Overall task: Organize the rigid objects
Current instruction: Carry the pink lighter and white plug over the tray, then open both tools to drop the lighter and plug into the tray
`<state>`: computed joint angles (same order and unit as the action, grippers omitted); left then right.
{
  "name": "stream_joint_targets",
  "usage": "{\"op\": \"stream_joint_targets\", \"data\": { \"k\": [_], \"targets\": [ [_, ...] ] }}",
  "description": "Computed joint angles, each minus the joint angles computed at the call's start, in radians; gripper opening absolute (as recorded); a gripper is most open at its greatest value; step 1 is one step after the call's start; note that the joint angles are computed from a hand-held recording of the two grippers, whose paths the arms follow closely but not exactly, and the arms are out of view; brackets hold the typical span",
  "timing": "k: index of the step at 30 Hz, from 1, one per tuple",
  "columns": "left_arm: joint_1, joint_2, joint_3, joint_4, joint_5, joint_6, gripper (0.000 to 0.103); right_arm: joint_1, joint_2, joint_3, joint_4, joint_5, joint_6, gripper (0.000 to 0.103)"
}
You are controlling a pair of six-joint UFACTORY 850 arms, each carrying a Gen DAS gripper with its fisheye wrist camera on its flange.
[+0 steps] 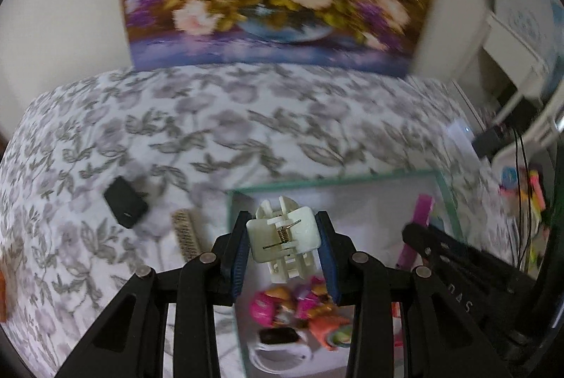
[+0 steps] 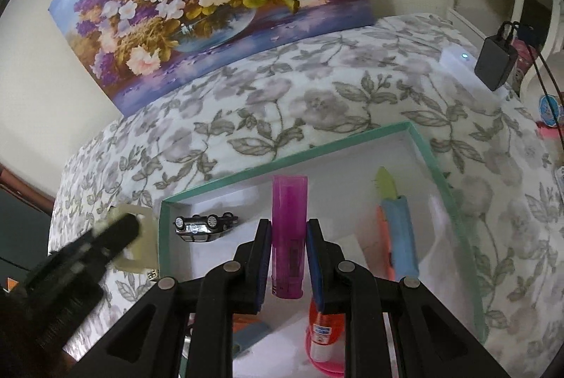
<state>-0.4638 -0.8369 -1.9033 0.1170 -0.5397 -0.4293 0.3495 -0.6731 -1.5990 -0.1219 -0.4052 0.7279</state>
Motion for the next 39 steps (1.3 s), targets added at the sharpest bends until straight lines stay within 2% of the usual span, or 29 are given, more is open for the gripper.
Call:
{"op": "stream_joint_targets", "data": {
  "k": [12,22,31,35,39],
  "targets": [
    [-0.020,-0.030,-0.020,0.001,-0.045,0.007,0.038,-0.001,0.007,0.015,0.090,-0.001,-0.103,0.022],
    [-0.019,-0.063,-0.047,0.001,-0.087,0.002,0.038,-0.004,-0.028,-0.013,0.180,-0.044,-0.190,0.022],
    [-0.015,-0.078,-0.063,-0.013,-0.119,0.007,0.038,-0.002,-0.032,-0.022,0.168,-0.061,-0.184,0.022],
    [-0.013,-0.075,-0.063,-0.021,-0.122,0.012,0.044,-0.001,-0.029,-0.023,0.159,-0.062,-0.180,0.022],
    [-0.010,-0.065,-0.058,-0.021,-0.120,0.007,0.045,0.003,-0.010,-0.011,0.128,-0.043,-0.155,0.022]
  ]
}}
